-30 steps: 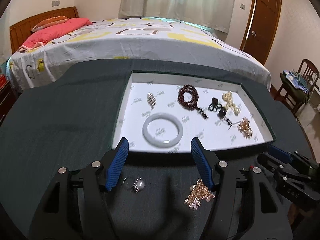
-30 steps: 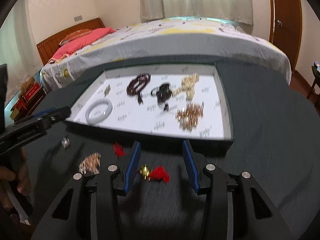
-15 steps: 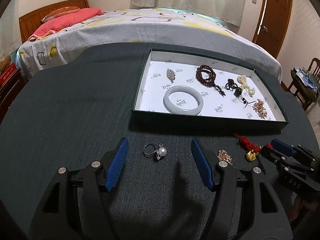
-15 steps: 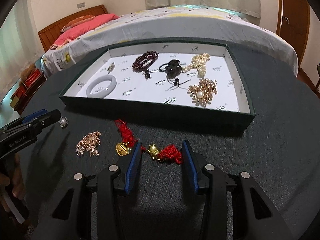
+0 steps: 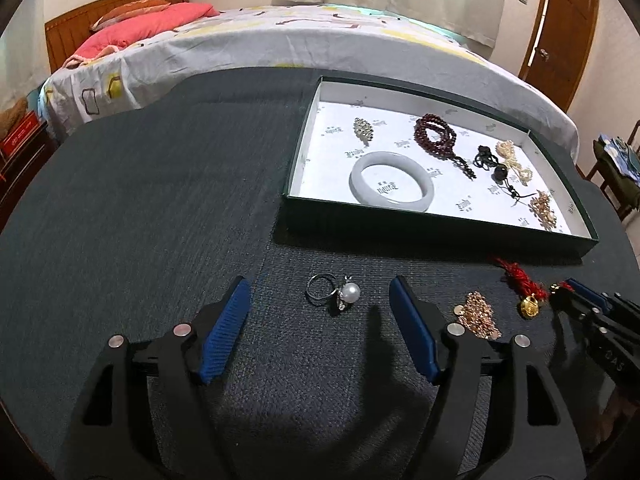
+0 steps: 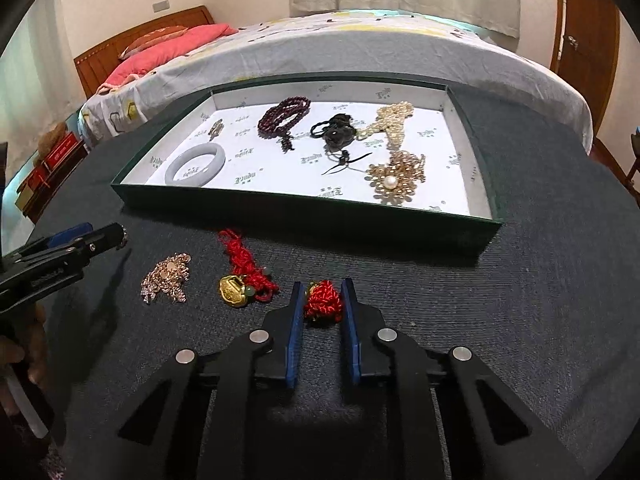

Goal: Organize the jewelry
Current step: 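Grasp the pearl ring with the left tool while the right tool holds the red tassel, then place the pearl ring and red tassel into the tray and open both tools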

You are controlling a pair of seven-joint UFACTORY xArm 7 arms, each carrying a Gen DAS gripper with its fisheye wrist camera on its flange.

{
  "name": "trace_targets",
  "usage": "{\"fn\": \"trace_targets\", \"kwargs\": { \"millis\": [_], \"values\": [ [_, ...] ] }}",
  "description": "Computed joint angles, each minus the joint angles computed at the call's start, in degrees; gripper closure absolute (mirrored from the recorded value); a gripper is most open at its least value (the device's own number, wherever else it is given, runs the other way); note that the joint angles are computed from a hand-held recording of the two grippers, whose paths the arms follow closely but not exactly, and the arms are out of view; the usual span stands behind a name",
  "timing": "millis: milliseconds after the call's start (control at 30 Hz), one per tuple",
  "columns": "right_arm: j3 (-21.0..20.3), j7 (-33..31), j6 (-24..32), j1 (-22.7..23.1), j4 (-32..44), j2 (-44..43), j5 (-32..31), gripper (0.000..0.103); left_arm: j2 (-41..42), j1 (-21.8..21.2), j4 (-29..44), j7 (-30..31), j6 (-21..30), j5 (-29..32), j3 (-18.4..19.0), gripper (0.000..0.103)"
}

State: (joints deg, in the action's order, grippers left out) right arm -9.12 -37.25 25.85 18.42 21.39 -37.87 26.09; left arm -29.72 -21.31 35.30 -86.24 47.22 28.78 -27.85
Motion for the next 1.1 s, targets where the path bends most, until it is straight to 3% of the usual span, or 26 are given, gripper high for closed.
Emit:
{"fn": "trace_targets", "kwargs": {
  "millis": [200,367,433,500,900,1100],
  "values": [
    [-1.02,-0.21,0.17,-0.93,0.38,-0.84,0.26,0.084,1.22,0.61,-0.24,-0.44,-1.08,1.22,0.26,0.034],
    [-1.43,-0.37,0.21,-1.35,0.26,-1.35,0.53,0.084,2.33,0.54,0.17,0.20,-1.31,2.37,0.33,0.053],
    [-1.63,-0.45,0.21,-1.29,0.19,-1.63,0.81,0.084,2.47,0.28,0.18,0.71,-1.83,2.75,0.56,0.069],
    [-1.87,-0.61,0.20,-1.25,0.11,-2.00,1.03,0.084,2.50,0.09,0.12,1.15,-2.26,2.99,0.73,0.074],
    [-2.95,-0.54,0.16,-0.38,1.42,-4.53,2.32,0.084,-0.41,1.52,3.58,-0.12,-0.81,7.55,-2.17,0.074],
    [-3.47,-1.48,-2.54,2.62,4.38,-3.38,4.24,0.084,1.09,4.79,7.42,-0.72,-3.91,11.13,-2.45,0.074]
  ]
}}
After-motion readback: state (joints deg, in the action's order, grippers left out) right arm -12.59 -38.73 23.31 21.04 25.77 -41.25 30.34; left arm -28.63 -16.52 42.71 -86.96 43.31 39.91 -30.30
